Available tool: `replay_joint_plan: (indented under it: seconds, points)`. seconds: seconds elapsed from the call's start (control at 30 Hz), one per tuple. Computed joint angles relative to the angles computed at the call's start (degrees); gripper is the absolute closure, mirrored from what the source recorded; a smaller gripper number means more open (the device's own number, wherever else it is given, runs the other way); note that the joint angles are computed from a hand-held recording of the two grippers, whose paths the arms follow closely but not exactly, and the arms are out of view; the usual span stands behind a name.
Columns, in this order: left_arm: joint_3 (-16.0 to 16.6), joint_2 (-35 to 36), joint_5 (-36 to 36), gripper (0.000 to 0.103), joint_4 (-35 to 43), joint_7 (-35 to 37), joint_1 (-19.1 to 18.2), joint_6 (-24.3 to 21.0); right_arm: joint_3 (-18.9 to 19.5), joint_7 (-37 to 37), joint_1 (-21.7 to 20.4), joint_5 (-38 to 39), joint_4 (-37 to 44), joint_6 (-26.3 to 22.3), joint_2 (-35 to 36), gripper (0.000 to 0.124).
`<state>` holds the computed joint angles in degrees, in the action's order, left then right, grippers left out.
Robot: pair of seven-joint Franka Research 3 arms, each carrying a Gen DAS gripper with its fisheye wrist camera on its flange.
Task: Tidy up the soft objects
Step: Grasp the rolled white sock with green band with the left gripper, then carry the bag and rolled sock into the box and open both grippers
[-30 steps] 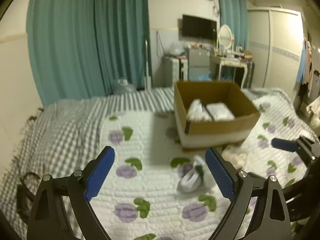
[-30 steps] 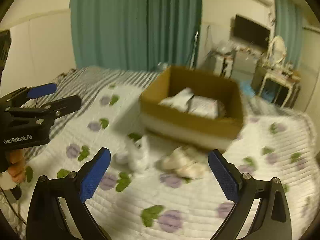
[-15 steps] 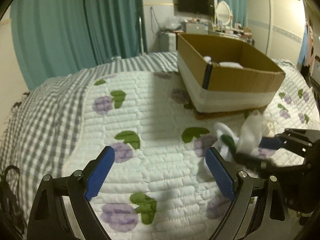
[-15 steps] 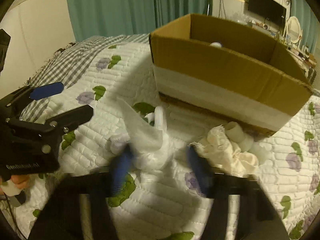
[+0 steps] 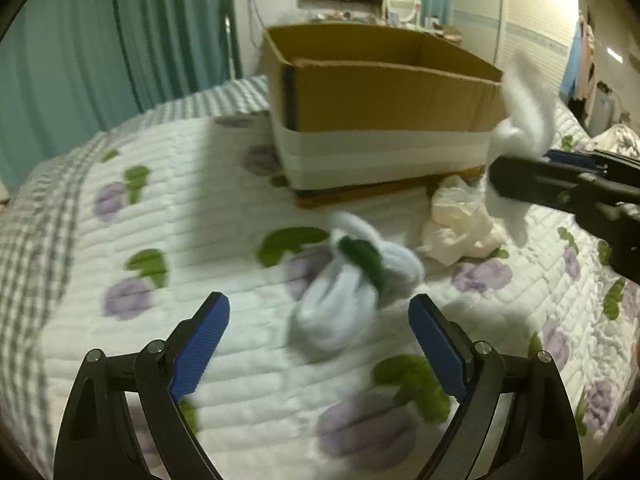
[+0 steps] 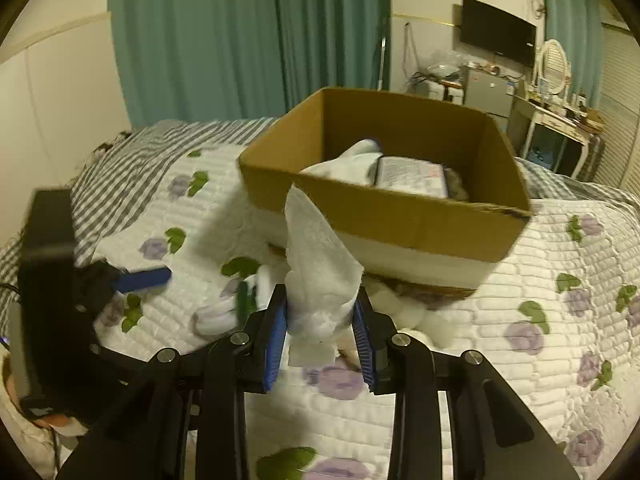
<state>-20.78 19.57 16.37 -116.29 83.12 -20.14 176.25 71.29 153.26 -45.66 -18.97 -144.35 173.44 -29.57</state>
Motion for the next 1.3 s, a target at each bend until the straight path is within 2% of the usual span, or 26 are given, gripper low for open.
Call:
replay_joint_plan:
  seconds: [0.03, 0.1, 0.17, 0.23, 0.27, 0.37, 0.47, 0.53, 0.73, 0.8, 0.87, 0.93, 1.0, 1.03, 1.07, 1.1, 1.13, 1.17, 1.3]
  points:
    - [-0.37, 1.09, -0.31, 0.012, 1.21, 0.1, 0.0, -0.63, -1.26, 0.04, 1.01, 0.37, -0.72, 0.37, 0.13, 0.093]
    - [-0.44, 2.56, -0.3, 0.032, 2.95, 0.25, -0.38, -1.2, -3.0, 0.42, 2.36, 0.73, -1.71, 0.37, 0.42, 0.093]
    - [-4.48, 4.54, -2.76, 0.037, 4.8, 3.12, 2.68, -2.52, -3.48, 0.96, 2.67, 0.25, -1.99, -0.19, 0.76, 0.093]
    - [-8.94, 6.02, -5.93, 0.06, 5.58, 6.86, 6.1, -3.88, -4.64, 1.38, 3.61, -0.47, -2.61, -0.77, 0.72, 0.093]
    - [-9.17, 5.9, -6.45, 0.072, 5.42, 7.51, 6.2, -4.38, -5.32, 1.84, 4.3, -0.82, -3.09, -0.93, 0.33, 0.093]
    - [-7.36, 3.95, -7.07, 0.079, 3.36, 7.19, 4.65, -3.21, -6.91, 3.4, 6.06, -1.86, -4.11, -1.21, -0.68, 0.093]
    - [-11.05, 0.81, -10.67, 0.079, -0.71, 8.77, 8.11, -0.74, -9.21, 4.66, 9.01, -2.53, -5.26, -1.91, -2.0, 0.093]
    - [-12.27, -1.8, -11.73, 0.079, -3.47, 9.19, 9.39, 1.8, -11.42, 5.67, 12.0, -2.7, -6.43, -2.43, -3.4, 0.093]
    - [-11.72, -6.91, -11.71, 0.079, -7.1, 7.49, 8.61, 4.31, -17.07, 8.78, 20.08, -3.0, -9.86, -3.69, -7.9, 0.093]
    - [-13.83, -8.84, -14.24, 0.079, -8.44, 9.29, 10.18, 4.79, -18.52, 9.46, 22.08, -3.15, -10.8, -3.96, -9.16, 0.093]
    - [-11.79, -8.88, -12.11, 0.079, -6.85, 7.63, 8.2, 4.4, -19.92, 9.66, 23.73, -3.37, -11.22, -4.33, -10.08, 0.093]
    - [-11.47, -10.05, -12.39, 0.079, -7.04, 7.97, 7.59, 5.23, -21.68, 9.31, 25.04, -3.73, -11.56, -3.99, -11.14, 0.093]
    - [-6.11, -10.18, -8.84, 0.079, -4.83, 4.51, 2.42, 4.44, -23.27, 7.95, 25.65, -4.26, -11.05, -4.29, -11.84, 0.093]
    - [-1.12, -10.33, -5.18, 0.079, -3.6, 0.58, -2.14, 4.07, -23.92, 7.06, 25.65, -4.68, -10.53, -4.79, -12.15, 0.093]
    - [1.87, -10.4, -1.13, 0.079, -2.3, -3.7, -4.76, 3.39, -24.68, 6.06, 25.61, -5.17, -9.98, -5.22, -12.4, 0.093]
    - [2.86, -10.45, -1.09, 0.079, -1.2, -3.98, -5.8, 2.68, -25.52, 4.89, 25.03, -5.9, -9.1, -5.53, -12.68, 0.093]
    - [1.94, -9.83, -0.74, 0.079, 0.5, -4.09, -5.09, 1.86, -26.03, 4.14, 24.43, -6.39, -8.4, -5.62, -12.67, 0.093]
    - [2.53, -9.08, 0.4, 0.079, 2.31, -5.14, -5.76, 1.23, -26.5, 3.38, 23.78, -6.83, -7.64, -5.66, -12.37, 0.093]
    - [6.62, -4.67, 7.58, 0.078, 10.73, -10.58, -10.19, -1.37, -28.29, -0.21, 19.89, -9.1, -3.39, -5.28, -8.45, 0.093]
